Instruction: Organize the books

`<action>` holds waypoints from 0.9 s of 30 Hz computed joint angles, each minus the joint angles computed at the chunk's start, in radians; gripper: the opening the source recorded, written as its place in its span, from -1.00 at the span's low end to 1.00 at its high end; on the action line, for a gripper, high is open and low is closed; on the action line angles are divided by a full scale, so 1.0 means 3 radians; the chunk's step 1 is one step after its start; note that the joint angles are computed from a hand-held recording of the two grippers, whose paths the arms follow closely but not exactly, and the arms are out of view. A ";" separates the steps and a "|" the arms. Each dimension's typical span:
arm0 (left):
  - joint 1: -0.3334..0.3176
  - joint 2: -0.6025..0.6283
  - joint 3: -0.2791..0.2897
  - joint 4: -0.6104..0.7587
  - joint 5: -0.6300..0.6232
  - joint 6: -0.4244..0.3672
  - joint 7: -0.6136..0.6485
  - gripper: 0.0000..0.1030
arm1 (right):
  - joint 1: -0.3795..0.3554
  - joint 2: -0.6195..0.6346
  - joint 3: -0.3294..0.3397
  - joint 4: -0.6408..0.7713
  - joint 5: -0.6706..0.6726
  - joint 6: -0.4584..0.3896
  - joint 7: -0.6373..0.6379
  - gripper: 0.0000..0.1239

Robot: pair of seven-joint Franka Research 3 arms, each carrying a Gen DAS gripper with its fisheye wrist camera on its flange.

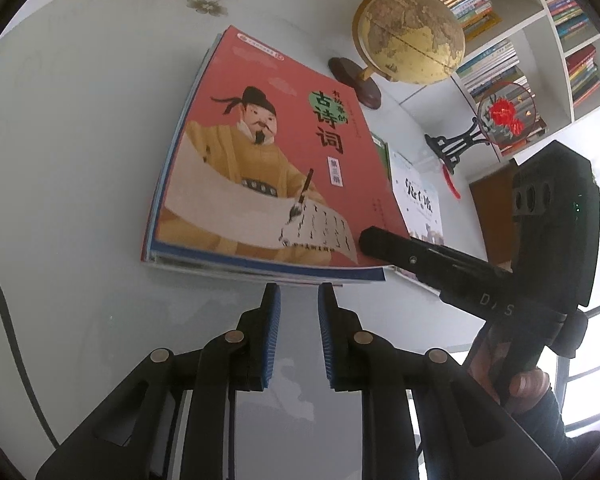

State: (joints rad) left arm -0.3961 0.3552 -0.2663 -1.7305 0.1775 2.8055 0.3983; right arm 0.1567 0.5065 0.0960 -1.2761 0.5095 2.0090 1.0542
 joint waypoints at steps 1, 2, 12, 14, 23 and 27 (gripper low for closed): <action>-0.0011 -0.0006 0.0001 -0.0006 0.0008 -0.0004 -0.0008 -0.68 | 0.0004 -0.0007 0.0000 -0.0007 -0.0008 -0.0001 -0.0007 -0.56; -0.0034 -0.0011 0.0010 -0.0003 0.0032 -0.0020 -0.0024 -0.68 | 0.0008 -0.0012 -0.0003 -0.0010 -0.0017 -0.0008 -0.0004 -0.55; -0.0351 0.0041 0.0114 0.0268 0.0362 -0.0274 -0.0435 -0.68 | 0.0020 0.0101 0.0008 0.0181 -0.0067 -0.0144 -0.0021 -0.52; -0.0479 0.0042 0.0172 0.0357 0.0544 -0.0431 -0.0648 -0.68 | 0.0019 0.0148 -0.0002 0.0287 -0.0105 -0.0286 0.0023 -0.49; -0.0900 0.0386 0.0135 0.1088 0.0985 -0.0997 -0.1260 -0.68 | -0.0322 -0.0630 -0.0169 -0.0780 0.0171 -0.0317 -0.0187 -0.47; -0.1109 0.0792 0.0150 0.1821 0.1018 -0.1274 -0.1111 -0.68 | -0.0463 -0.1074 -0.0324 -0.1257 0.0278 -0.0256 -0.0366 -0.47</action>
State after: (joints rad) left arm -0.7287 0.5928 -0.2214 -1.1842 0.4828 2.4233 0.0650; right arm 0.0177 0.1842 -0.0010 -1.6531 0.5928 1.9321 0.9444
